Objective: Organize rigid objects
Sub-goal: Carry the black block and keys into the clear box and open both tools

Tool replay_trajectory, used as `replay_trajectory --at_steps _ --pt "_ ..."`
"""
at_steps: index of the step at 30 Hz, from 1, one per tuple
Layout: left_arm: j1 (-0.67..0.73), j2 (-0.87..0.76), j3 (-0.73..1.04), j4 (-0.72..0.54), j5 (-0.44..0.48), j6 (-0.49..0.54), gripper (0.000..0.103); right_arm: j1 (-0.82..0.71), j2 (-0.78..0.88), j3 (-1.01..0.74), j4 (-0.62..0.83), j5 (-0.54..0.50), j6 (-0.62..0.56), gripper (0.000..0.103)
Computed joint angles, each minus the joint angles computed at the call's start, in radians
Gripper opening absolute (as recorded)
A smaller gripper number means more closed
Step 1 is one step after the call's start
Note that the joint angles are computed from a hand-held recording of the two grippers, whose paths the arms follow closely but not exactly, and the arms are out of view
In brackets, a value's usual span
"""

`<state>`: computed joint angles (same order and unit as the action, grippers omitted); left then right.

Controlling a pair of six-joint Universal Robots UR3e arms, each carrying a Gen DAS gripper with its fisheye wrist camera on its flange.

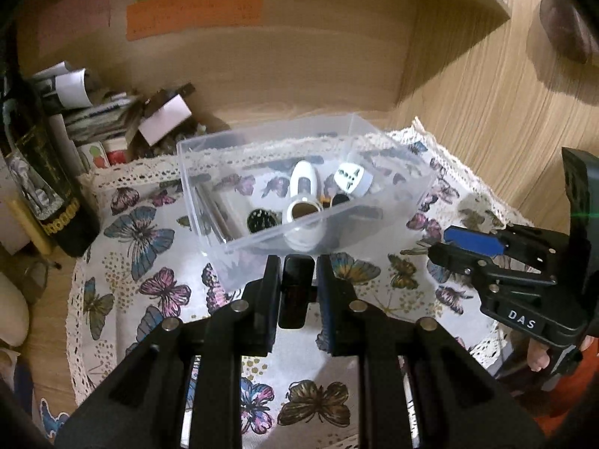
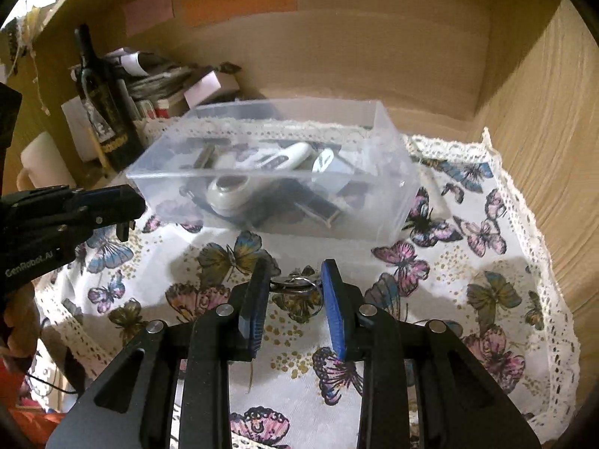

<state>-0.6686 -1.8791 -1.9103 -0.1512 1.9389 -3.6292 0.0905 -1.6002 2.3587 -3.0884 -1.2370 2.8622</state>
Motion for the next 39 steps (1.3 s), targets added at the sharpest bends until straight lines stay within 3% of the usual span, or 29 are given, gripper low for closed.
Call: replay_trajectory --at_steps 11,21,30,39 --pt "0.006 0.038 0.014 0.022 0.03 0.016 0.019 -0.011 -0.084 -0.027 -0.011 0.049 0.014 0.026" --pt "0.045 0.043 0.06 0.032 0.042 0.053 0.019 0.019 -0.043 -0.139 -0.051 0.032 0.035 0.026" --pt "0.148 -0.024 0.137 -0.031 -0.037 0.06 0.019 0.095 0.136 -0.305 -0.078 -0.041 0.05 0.026" --pt "0.229 -0.118 0.196 -0.093 -0.122 0.056 0.019 0.09 0.297 -0.434 -0.008 -0.087 0.065 0.026"
